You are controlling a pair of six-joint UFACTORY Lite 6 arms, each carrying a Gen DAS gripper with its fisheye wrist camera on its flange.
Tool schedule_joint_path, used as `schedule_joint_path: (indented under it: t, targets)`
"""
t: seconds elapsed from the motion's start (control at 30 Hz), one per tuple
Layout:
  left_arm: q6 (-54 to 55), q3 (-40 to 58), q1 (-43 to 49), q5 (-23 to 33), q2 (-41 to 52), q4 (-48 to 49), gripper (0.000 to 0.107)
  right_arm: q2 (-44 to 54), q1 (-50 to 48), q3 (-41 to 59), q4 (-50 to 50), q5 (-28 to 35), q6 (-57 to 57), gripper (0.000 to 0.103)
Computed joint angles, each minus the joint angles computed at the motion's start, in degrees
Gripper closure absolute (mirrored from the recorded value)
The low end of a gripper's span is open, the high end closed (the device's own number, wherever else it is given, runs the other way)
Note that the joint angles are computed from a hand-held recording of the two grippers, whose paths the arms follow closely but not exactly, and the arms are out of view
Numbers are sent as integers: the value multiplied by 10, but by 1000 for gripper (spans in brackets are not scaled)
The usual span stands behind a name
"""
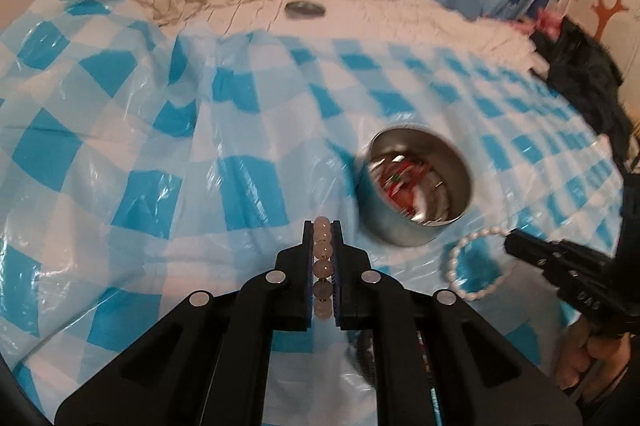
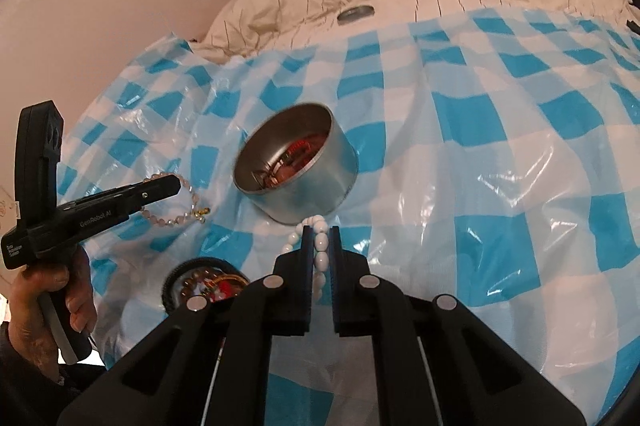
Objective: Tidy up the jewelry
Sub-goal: 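Carry the white bead bracelet over the tin can and release it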
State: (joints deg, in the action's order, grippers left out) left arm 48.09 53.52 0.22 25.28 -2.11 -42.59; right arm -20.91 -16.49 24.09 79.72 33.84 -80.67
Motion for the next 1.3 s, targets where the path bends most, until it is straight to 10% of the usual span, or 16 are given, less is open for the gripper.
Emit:
schedule_joint_path:
  t: [0.47, 0.63, 0.97, 1.1, 1.3]
  targets:
    - [68, 167, -85, 79, 145, -192, 99, -39, -87, 10, 32, 120, -21, 95]
    - [-86, 198, -95, 39, 193, -83, 62, -14, -88, 48, 29, 141, -7, 95]
    - [-91, 97, -18, 4, 72, -78, 34, 114, 30, 187, 80, 106, 30, 95]
    - [-81, 63, -1, 7, 34, -57, 27, 179, 62, 220, 50, 11, 70, 60]
    - [-100, 5, -8, -6, -30, -7, 25, 53, -2, 76, -12, 11, 58, 54]
